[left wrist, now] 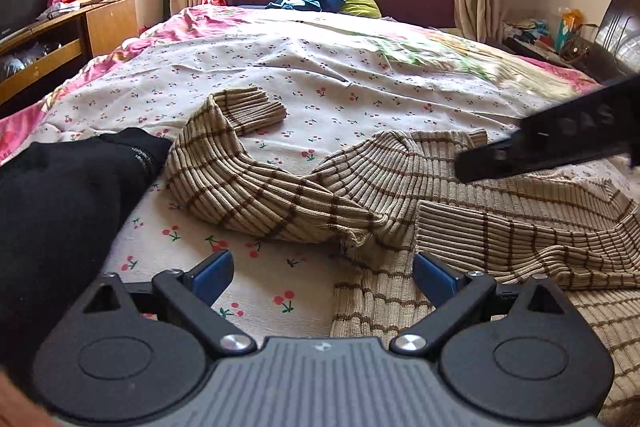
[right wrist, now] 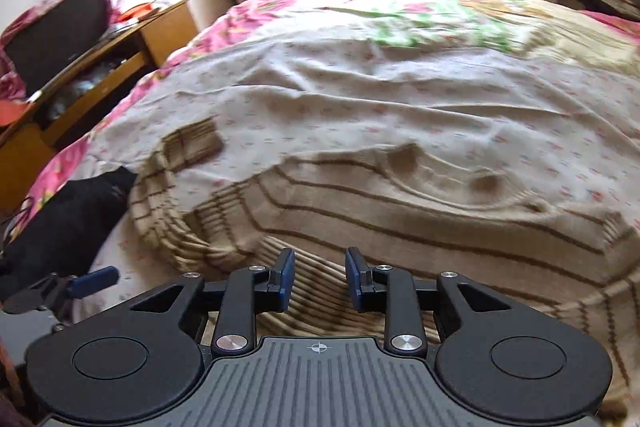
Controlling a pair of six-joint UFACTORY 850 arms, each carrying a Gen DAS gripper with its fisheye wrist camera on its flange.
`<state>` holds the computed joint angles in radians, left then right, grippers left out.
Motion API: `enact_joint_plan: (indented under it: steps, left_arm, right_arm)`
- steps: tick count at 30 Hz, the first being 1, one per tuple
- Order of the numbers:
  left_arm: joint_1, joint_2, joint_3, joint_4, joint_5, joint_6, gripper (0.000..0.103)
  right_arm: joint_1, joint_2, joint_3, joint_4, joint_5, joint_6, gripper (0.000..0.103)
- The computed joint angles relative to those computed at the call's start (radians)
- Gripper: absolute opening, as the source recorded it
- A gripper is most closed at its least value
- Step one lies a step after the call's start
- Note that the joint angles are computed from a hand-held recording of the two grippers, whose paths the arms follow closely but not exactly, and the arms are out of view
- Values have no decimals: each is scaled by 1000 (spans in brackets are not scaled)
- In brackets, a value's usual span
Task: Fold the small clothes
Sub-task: 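Move the right gripper to the cuff of the other sleeve, then grasp the other sleeve cuff with the right gripper and lift it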
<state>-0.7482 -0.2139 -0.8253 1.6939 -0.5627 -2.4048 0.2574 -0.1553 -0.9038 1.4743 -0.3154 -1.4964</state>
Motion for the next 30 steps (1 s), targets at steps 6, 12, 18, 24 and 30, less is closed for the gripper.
enact_joint_plan:
  steps: [6,12,18,24,30]
  left_arm:
    - [22,9,30,149,50,-128,103]
    - [49,11,43,241,94,-230,103]
    - [45,1,33,229,22,-206,103]
    - [69,-13,34,231,-54,-247,103]
    - [77,-20,48,269,-66,-293,103]
  right_arm:
    - [127,-183,-217,-368,-44,279,41]
    - [165,-313,-375,-494,-99,464,42]
    - [161,-423,-496,-287,-93,505,42]
    - [173,-547,-682,-359,-147,708,44]
    - [198,-652,-834,-476,-193,946,49]
